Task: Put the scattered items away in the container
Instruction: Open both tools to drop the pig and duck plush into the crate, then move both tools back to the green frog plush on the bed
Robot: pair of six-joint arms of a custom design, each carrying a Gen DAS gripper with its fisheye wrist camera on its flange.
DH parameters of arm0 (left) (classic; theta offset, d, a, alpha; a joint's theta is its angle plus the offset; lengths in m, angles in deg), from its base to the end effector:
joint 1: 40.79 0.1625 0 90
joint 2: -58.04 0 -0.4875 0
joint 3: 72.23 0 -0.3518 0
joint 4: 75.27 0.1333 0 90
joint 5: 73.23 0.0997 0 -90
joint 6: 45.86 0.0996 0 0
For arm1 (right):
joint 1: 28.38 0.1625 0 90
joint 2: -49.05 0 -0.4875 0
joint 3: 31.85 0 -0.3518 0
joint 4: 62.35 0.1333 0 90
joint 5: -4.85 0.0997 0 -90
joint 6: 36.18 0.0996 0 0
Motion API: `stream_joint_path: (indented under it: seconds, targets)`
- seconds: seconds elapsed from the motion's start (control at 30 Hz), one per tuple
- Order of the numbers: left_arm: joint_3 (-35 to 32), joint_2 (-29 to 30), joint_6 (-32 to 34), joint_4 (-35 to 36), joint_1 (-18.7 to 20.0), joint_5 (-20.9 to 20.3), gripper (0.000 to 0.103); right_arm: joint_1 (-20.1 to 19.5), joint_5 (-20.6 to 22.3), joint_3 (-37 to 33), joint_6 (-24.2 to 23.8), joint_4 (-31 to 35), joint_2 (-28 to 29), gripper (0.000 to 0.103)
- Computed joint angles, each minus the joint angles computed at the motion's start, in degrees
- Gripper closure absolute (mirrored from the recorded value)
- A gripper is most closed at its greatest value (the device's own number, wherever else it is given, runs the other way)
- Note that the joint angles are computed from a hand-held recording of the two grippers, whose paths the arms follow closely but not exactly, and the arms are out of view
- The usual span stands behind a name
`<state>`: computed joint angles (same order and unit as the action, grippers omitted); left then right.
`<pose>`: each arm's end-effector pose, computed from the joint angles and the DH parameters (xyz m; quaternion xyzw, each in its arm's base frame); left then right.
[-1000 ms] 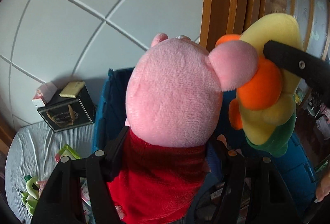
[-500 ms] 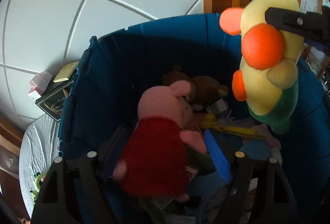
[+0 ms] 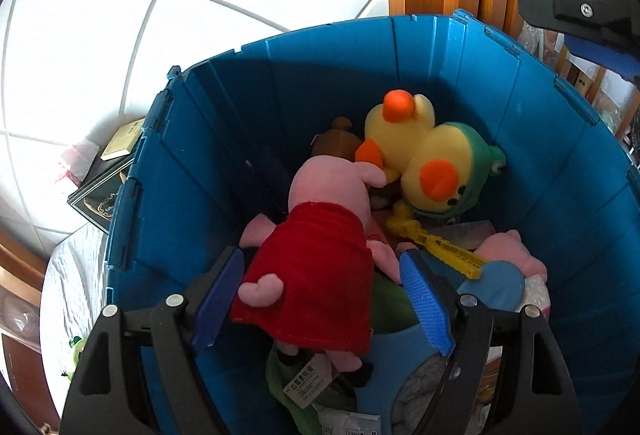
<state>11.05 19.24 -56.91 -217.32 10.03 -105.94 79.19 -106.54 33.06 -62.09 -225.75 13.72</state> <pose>-0.2972 -0.7083 0.1813 0.1821 0.8571 -0.2555 0.4085 0.3460 -0.7714 0.2729 0.2733 -0.8725 0.3532 0.1984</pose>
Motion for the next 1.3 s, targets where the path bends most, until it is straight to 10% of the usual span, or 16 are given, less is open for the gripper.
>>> stream_joint_path:
  seconds: [0.5, 0.83, 1.17, 1.3]
  targets:
    - [2.91, -2.27, 0.84, -4.64, -1.28, -0.91, 0.023, 0.16, -5.58, -1.76, 1.28, 4.55, 1.05, 0.023]
    - [13.96, -19.58, -6.50, -0.96, -6.61, 6.78, 0.023, 4.44, -5.43, 0.84, 0.48, 6.65, -1.23, 0.011]
    - [20.71, -43.24, -33.94, 37.68, -3.80, 16.43, 0.022, 13.99, -0.87, 5.89, 0.78, 3.94, -1.23, 0.000]
    - [23.18, -50.53, -30.48, 38.00, 1.56, 14.88, 0.022, 18.31, 0.65, 6.16, 3.35, 4.80, 1.29, 0.000]
